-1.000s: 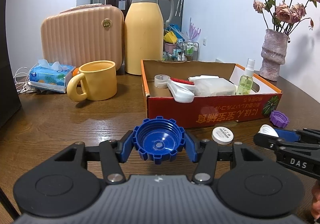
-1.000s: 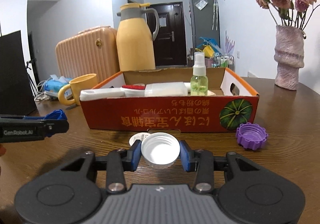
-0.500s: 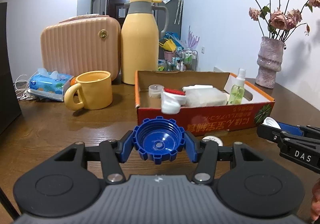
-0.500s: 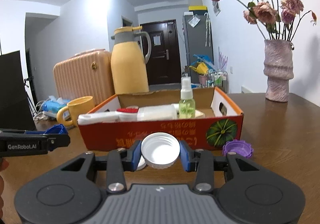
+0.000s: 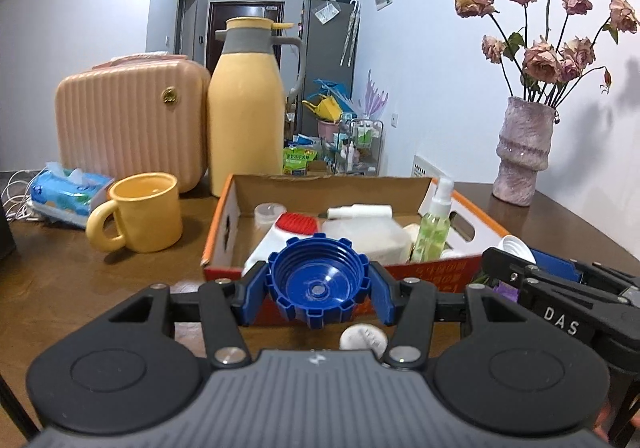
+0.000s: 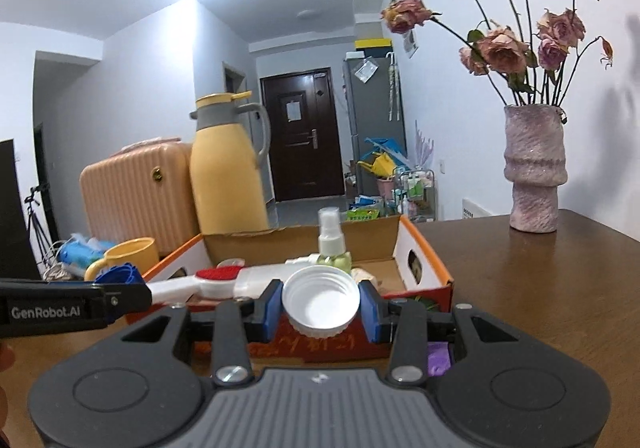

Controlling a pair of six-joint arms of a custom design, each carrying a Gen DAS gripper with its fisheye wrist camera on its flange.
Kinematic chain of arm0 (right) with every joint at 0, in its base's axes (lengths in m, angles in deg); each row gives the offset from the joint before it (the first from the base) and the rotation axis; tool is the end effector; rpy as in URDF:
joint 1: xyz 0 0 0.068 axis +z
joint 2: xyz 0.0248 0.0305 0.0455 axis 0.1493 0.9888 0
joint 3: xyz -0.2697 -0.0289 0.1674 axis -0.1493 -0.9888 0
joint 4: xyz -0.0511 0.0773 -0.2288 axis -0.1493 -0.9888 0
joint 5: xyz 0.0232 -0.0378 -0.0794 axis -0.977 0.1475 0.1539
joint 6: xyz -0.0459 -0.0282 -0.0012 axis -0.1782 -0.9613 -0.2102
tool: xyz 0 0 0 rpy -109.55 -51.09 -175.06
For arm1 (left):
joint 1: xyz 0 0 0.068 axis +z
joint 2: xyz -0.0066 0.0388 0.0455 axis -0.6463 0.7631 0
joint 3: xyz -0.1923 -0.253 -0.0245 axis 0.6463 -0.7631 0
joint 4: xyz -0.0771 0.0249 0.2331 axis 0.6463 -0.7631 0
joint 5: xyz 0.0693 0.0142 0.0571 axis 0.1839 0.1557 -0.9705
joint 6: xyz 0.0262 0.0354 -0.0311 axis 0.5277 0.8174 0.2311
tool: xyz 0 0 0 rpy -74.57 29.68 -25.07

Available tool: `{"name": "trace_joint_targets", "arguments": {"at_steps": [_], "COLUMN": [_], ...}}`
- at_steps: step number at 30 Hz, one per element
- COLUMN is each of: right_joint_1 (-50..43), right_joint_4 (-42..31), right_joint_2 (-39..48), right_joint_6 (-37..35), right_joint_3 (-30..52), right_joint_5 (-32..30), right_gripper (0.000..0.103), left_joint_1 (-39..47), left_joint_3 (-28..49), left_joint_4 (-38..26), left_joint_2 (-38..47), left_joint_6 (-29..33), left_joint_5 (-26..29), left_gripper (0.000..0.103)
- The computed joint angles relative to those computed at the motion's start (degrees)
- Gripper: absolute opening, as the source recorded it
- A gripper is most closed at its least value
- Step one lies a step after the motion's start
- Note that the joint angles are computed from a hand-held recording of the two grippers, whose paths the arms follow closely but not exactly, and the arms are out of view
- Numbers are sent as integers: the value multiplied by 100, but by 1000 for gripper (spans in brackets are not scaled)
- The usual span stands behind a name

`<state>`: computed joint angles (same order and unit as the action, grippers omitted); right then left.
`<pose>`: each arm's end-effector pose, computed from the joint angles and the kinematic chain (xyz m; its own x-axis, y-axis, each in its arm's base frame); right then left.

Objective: Organize rigid objects
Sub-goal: 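Carry the blue cap and white cap over the cardboard box with both grippers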

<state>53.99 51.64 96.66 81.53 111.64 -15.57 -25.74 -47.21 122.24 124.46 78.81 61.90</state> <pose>0.2278 0.1861 0.0692 -0.1777 0.2281 -0.9573 0.3816 0.9126 0.1466 0.3277 0.0587 0.1012 -0.3622 0.1941 -0.9117 0.5778 0.8142 -0.0562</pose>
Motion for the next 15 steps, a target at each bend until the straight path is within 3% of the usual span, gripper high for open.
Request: {"name": "trace_joint_targets", "arguments": {"at_steps": [8, 15], "right_joint_1": [-493, -978], "right_joint_4": [635, 973], "right_joint_2": [154, 236], "right_joint_6": [-395, -786], "right_joint_3": [-59, -23], "right_joint_5": [-127, -461], "right_gripper": [39, 39], "left_joint_1": [-516, -834], "left_joint_3": [88, 473], "left_joint_4": [520, 464], "left_joint_2": [73, 252], "left_joint_6": [-735, -1059], "left_joint_5": [-512, -924], "left_gripper": [54, 54]}}
